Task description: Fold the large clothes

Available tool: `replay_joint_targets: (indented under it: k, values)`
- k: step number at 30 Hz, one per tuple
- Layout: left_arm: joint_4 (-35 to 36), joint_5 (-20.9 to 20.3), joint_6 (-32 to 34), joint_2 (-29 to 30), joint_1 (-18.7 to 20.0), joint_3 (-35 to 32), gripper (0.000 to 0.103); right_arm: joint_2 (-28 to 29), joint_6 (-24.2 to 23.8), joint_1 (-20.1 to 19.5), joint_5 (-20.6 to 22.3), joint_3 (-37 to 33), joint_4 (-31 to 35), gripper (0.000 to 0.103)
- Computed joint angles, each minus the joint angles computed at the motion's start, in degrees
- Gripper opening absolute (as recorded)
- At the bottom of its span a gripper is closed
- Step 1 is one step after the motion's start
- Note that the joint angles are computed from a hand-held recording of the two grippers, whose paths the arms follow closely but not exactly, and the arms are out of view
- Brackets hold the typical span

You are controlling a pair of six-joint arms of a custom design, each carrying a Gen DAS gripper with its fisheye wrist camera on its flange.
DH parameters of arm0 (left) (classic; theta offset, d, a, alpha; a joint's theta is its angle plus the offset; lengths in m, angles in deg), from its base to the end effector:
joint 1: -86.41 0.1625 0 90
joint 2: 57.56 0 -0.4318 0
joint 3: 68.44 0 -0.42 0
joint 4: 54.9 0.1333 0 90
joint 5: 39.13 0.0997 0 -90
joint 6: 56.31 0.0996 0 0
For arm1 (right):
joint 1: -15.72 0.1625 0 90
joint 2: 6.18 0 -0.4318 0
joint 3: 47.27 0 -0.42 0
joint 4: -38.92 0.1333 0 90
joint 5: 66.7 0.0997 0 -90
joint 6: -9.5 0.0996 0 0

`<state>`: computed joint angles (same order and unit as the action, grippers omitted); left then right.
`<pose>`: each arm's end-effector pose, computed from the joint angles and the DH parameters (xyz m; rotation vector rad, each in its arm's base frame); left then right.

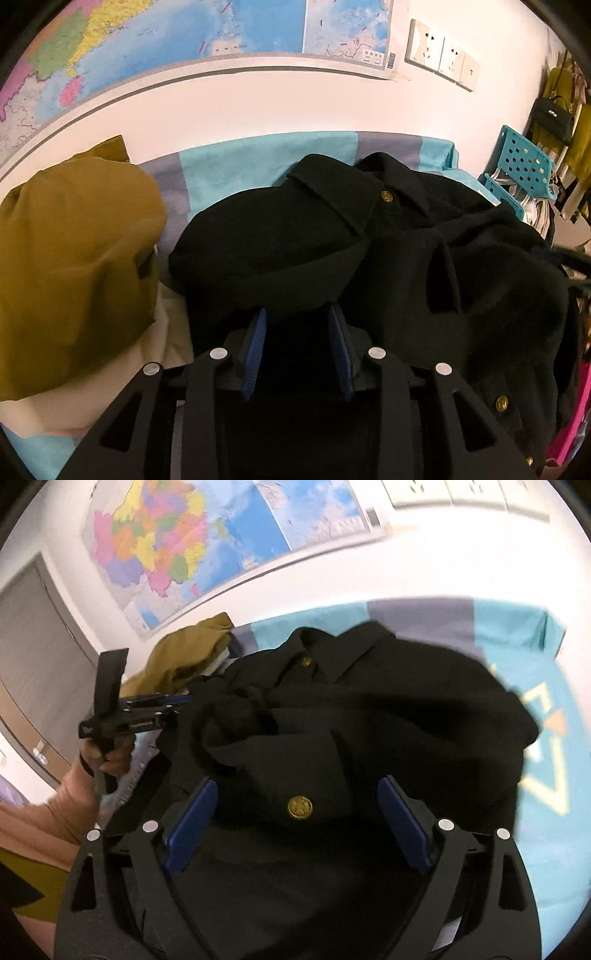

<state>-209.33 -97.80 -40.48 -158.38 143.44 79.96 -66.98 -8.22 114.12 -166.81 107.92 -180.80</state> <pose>-0.0201 -0.3712 0.2240 0.9767 2.4148 -0.4899 0.1608 -0.2962 0.0983 0.5544 -2.7379 0.8663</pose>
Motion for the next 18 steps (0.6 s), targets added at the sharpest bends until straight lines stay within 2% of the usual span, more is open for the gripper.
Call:
replay_joint_targets:
  k: [1, 3, 4, 6, 9, 11, 12, 13, 14, 17, 18]
  values:
    - [-0.42, 0.28, -0.64, 0.87, -0.1, -0.17, 0.033, 0.5, -0.04, -0.72, 1.22, -0.05, 0.29, 0.082]
    - [-0.96, 0.8, -1.33, 1.86, -0.17, -0.27, 0.034, 1.37, -1.2, -0.99, 2.02, -0.81, 1.72, 0.037]
    - [-1.19, 1.08, -1.55, 2.04, -0.28, -0.21, 0.034, 0.93, -1.82, -0.46, 1.91, -1.21, 3.11, 0.031]
    - [-1.44, 1.6, -1.76, 1.8, -0.61, 0.07, 0.034, -0.35, -3.29, 1.18, 1.7, -0.7, 1.42, 0.014]
    - [-1.53, 1.96, -2.7, 1.13, -1.44, 0.36, 0.034, -5.58, -3.14, 5.22, -1.25, 1.31, -4.38, 0.013]
    - [-2.62, 2.7, -2.85, 1.61, -2.11, 0.7, 0.034, -7.7, -3.36, 8.29, -6.3, 1.56, -8.36, 0.013]
    - [-3.1, 2.92, -2.73, 2.07, -2.28, 0.77, 0.034, -8.02, -3.37, 9.83, -10.56, 1.13, -9.97, 0.013]
    - [-3.84, 3.47, -2.78, 2.92, -2.53, 0.82, 0.034, -8.12, -2.64, 9.9, -12.9, 0.96, -11.21, 0.013]
    - [-4.99, 4.14, -2.86, 3.83, -2.8, 1.03, 0.035, -8.21, -2.49, 8.86, -13.29, 1.12, -11.19, 0.014]
    - [-7.18, 5.47, -2.72, 6.02, -3.12, 1.4, 0.039, -4.16, -1.51, 5.97, -17.77, 0.07, -11.76, 0.026]
    - [-7.82, 6.02, -2.59, 6.6, -3.3, 1.54, 0.04, -3.73, -0.79, 3.46, -16.53, 0.1, -9.59, 0.031]
